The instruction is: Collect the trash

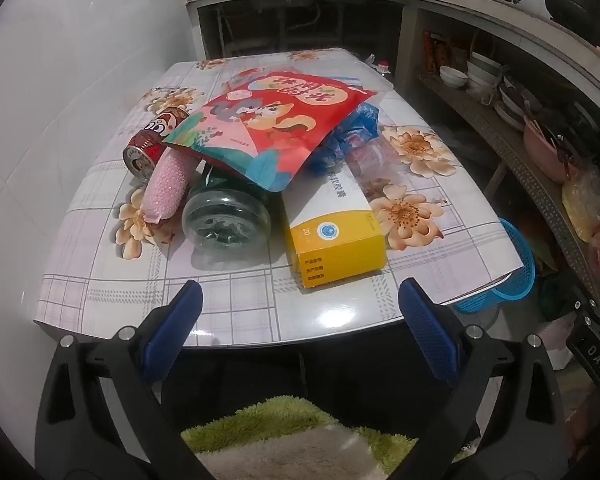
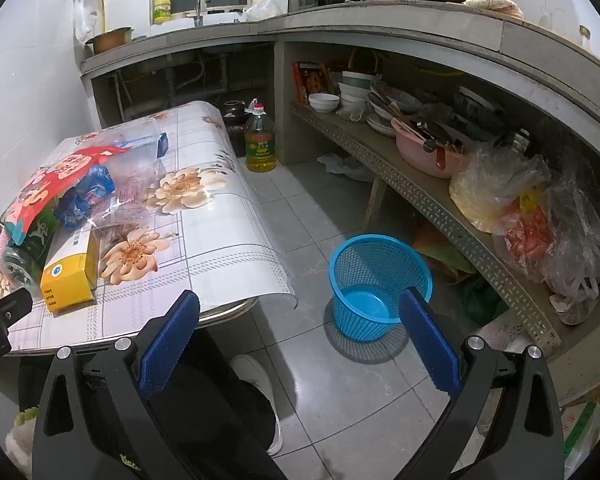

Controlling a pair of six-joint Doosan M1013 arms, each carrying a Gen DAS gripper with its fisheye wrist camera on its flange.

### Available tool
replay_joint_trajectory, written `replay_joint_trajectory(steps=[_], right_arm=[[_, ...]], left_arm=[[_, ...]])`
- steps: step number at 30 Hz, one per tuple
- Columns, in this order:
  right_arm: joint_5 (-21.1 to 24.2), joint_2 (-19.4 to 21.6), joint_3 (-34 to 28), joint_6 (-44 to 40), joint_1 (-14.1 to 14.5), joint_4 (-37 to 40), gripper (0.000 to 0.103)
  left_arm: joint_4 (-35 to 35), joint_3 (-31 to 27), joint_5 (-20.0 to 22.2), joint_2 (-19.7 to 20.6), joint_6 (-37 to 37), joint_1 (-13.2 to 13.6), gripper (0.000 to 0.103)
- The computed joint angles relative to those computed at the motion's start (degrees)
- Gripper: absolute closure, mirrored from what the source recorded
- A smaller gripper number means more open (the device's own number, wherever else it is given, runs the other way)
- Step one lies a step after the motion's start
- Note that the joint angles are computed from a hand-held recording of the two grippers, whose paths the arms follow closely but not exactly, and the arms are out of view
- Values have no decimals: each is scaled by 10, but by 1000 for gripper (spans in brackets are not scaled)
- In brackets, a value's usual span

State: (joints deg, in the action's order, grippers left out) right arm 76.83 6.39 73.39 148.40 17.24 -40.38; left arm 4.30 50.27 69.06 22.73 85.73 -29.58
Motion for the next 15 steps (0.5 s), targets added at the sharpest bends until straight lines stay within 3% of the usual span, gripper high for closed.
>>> replay_joint_trajectory(steps=[15], right_arm=[[-2, 0, 0, -3, -2, 3, 6]], left_arm=[[2, -2, 2, 2, -1, 0, 9]])
